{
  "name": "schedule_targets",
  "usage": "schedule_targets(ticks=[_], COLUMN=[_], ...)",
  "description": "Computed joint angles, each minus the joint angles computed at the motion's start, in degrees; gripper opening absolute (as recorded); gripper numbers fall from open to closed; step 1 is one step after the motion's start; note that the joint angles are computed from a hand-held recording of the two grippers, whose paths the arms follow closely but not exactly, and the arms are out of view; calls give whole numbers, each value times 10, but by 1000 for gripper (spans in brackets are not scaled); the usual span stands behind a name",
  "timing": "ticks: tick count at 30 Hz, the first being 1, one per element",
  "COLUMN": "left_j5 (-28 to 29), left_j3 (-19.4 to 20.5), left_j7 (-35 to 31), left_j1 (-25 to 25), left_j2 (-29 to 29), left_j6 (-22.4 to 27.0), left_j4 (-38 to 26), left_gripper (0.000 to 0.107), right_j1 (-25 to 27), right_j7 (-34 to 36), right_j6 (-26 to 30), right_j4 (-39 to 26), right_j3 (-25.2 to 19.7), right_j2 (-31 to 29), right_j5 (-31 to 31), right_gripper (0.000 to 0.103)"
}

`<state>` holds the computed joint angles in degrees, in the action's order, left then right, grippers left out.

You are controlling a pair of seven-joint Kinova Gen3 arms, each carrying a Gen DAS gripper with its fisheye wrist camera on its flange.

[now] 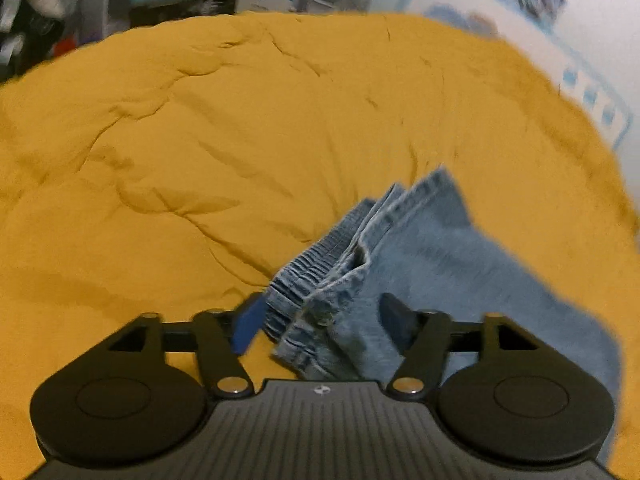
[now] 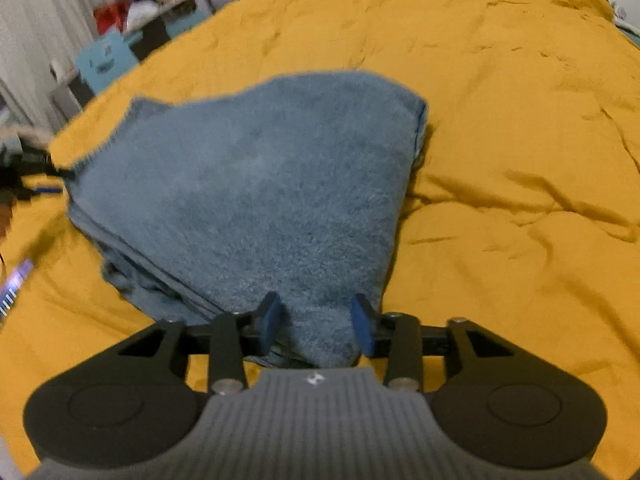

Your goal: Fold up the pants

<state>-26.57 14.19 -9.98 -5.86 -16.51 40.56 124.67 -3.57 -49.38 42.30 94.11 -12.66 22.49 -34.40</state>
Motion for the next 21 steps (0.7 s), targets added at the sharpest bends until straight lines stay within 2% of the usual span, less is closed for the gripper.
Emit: schedule_targets(ticks=[1,2,5,7,9,12,14,18,21], left_j5=[14,37,107,153,170,151,117,35,26], left_j3=[8,20,30,72,122,202,255,361,441], left_j7=[14,24,64,94,114,176,223,309,331], left_j1=[-14,-35,-70,-121,-174,-254,-307,-410,-486], left_j2=[-16,-31,-57,-67,-67,-55,-49,-48,-72], left_j6=[-9,-25,-90,-137,-179,-239,-277,-295,-309], left_j4=[8,20,65,94,118,144,158,158,159], left_gripper=[81,83,83,83,83,83,83,82,78], right_j1=[22,43,61,70,79,95,107,103,103], right_j7=[16,27,28,14,4,-11,-18,-48,-62], right_j6=[-2,-1,27,45,51,69,82,90,85], right_j4=[6,7,-4,-13,-15,-16,-20,-42,-56], right_j3=[-13,-24,-12,-8,-6,-7,-10,-13,-25], right_j2=[-1,1,17,32,46,66,85,125,157], right_j5=[-23,-47,-100,-122,-143,-173,-197,-212,-231], right_gripper=[55,58,58,58,58,59,59,59,58])
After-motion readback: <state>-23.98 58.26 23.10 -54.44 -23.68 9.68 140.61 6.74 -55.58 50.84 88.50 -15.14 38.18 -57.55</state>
